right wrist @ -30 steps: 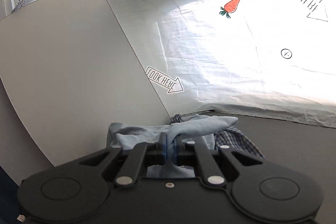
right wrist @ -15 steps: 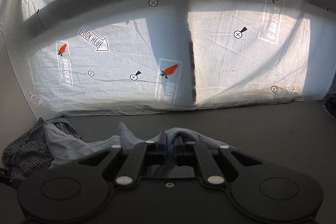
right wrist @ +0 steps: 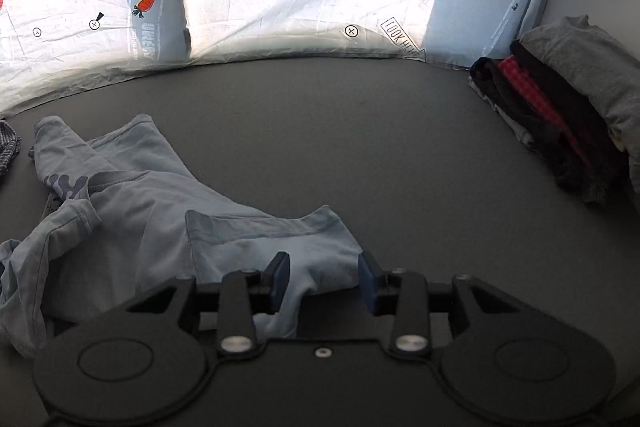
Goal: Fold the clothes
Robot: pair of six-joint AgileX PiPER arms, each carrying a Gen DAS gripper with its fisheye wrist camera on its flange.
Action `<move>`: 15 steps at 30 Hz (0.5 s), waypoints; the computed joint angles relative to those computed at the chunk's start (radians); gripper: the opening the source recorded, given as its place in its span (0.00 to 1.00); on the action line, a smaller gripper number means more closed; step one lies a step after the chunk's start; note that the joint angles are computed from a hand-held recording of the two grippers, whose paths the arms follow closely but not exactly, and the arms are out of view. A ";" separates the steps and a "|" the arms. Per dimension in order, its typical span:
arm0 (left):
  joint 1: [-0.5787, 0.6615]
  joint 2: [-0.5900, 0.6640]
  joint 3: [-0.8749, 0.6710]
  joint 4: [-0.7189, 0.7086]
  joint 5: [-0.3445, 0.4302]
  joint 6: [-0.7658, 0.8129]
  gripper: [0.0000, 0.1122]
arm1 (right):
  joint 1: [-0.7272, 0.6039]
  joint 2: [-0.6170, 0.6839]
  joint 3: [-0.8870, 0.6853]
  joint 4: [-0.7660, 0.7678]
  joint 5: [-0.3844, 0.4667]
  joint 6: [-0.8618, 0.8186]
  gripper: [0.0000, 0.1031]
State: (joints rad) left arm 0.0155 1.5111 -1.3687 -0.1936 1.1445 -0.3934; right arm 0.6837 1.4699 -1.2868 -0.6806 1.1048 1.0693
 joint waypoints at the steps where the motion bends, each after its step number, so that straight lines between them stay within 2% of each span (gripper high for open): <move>1: -0.001 -0.010 0.014 -0.016 -0.011 -0.022 0.92 | 0.000 -0.014 0.010 -0.014 -0.014 -0.006 0.41; 4: -0.025 -0.027 0.017 -0.001 -0.040 -0.057 0.92 | -0.086 -0.032 0.011 0.039 -0.110 -0.054 0.44; 6: -0.045 -0.031 0.009 0.018 -0.055 -0.072 0.92 | -0.124 -0.010 -0.003 0.072 -0.135 -0.059 0.44; 10: -0.099 0.013 -0.071 0.044 -0.025 -0.040 0.92 | -0.161 0.049 -0.042 0.144 -0.174 -0.077 0.44; 15: -0.178 0.131 -0.191 0.062 0.041 -0.003 0.92 | -0.199 0.130 -0.100 0.240 -0.231 -0.173 0.44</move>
State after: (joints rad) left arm -0.1629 1.6423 -1.5594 -0.1319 1.1855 -0.3965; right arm 0.4852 1.6000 -1.3868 -0.4410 0.8736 0.8966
